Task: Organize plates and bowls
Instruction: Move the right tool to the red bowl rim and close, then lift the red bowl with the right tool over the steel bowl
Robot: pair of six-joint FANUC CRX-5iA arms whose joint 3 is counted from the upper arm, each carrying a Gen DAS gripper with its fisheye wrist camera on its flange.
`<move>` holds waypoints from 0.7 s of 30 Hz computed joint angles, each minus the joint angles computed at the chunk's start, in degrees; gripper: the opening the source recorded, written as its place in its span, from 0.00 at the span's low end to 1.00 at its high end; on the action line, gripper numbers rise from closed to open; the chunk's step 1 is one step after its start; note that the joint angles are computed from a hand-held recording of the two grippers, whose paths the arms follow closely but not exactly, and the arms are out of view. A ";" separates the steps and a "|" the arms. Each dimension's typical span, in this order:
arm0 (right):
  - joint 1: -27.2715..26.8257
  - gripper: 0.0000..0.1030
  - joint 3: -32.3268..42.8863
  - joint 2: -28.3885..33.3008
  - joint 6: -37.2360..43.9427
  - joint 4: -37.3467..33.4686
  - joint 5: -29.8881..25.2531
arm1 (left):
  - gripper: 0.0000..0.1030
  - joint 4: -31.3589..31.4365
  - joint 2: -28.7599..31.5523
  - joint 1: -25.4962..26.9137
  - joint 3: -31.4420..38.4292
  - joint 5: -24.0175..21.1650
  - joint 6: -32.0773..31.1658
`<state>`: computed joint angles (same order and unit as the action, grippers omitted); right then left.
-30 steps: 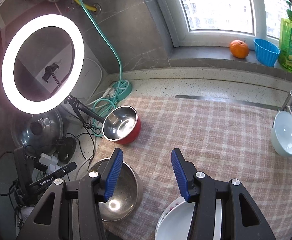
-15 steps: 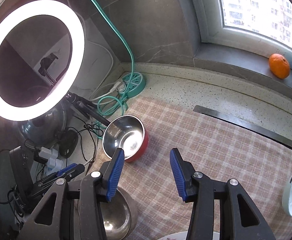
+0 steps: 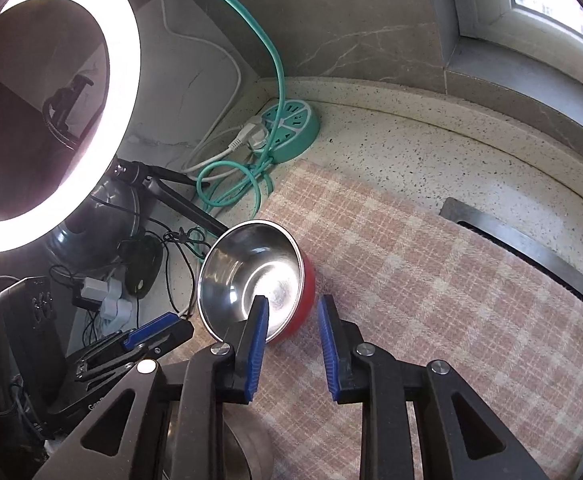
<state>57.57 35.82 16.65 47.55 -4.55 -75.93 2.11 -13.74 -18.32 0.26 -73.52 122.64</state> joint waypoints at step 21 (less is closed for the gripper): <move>-2.63 0.14 4.96 6.22 3.15 -5.46 -1.86 | 0.21 -0.46 4.01 0.00 1.81 -1.31 -0.11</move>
<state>54.94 40.78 22.88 50.70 -10.01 -77.79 1.66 -9.73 -18.33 2.07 -74.83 122.53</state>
